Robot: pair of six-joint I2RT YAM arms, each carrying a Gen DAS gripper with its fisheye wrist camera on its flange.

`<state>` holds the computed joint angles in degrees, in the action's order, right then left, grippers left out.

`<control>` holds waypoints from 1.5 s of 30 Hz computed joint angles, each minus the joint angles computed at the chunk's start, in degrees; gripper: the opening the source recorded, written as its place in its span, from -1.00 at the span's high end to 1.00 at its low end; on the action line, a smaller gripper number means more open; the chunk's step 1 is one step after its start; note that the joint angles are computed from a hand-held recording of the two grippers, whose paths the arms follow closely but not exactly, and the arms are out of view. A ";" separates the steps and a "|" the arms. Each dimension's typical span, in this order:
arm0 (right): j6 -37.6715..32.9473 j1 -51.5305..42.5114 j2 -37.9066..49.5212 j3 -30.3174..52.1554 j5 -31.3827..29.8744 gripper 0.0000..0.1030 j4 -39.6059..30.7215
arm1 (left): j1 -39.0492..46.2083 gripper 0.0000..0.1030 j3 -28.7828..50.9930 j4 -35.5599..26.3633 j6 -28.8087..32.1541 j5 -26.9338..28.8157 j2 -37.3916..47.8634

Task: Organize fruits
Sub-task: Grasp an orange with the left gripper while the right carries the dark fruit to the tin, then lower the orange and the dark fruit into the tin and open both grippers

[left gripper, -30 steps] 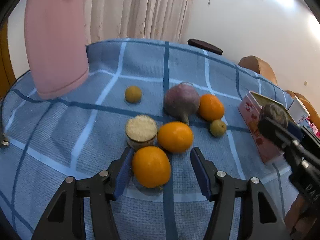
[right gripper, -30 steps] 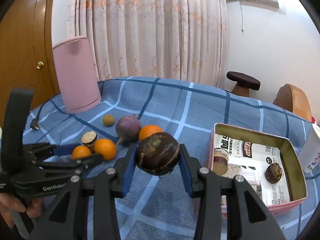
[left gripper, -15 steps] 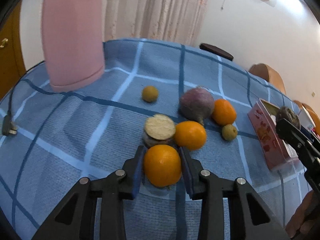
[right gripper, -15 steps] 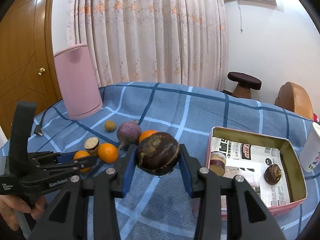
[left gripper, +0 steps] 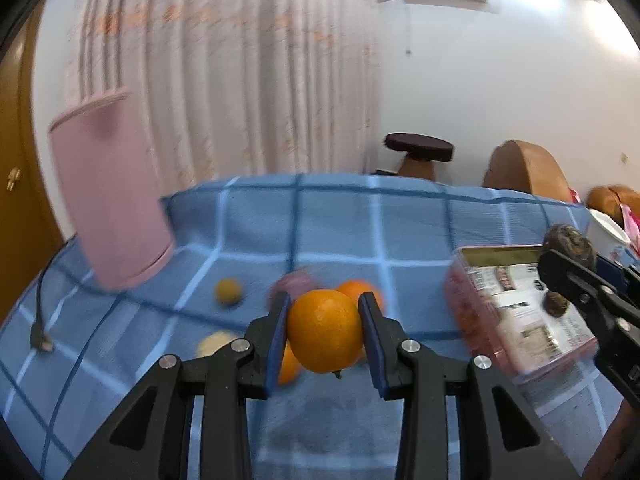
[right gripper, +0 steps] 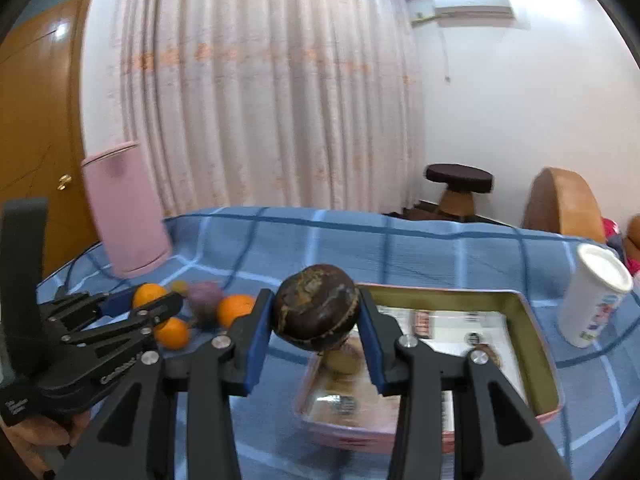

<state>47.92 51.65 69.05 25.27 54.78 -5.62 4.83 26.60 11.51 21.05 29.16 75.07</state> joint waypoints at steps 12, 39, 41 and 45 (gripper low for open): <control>-3.73 -15.95 -24.52 -10.45 -7.01 0.15 -12.84 | -25.78 0.29 -0.27 3.15 -8.11 -14.08 -1.57; -7.88 -22.65 -31.65 -15.37 -10.19 -0.52 -8.34 | -33.12 -0.35 -0.71 8.69 -11.27 -24.04 2.64; -7.13 -21.89 -31.44 -15.36 -8.66 -0.55 -8.14 | -32.35 -0.35 -1.63 9.64 -10.64 -23.80 2.02; -3.07 -18.90 -26.94 -14.50 -4.77 -0.55 -7.40 | -29.68 -0.35 -3.72 11.76 -10.02 -22.99 0.76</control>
<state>44.85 32.75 42.10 10.77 50.01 -13.01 -24.85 22.88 23.26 11.03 6.17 75.84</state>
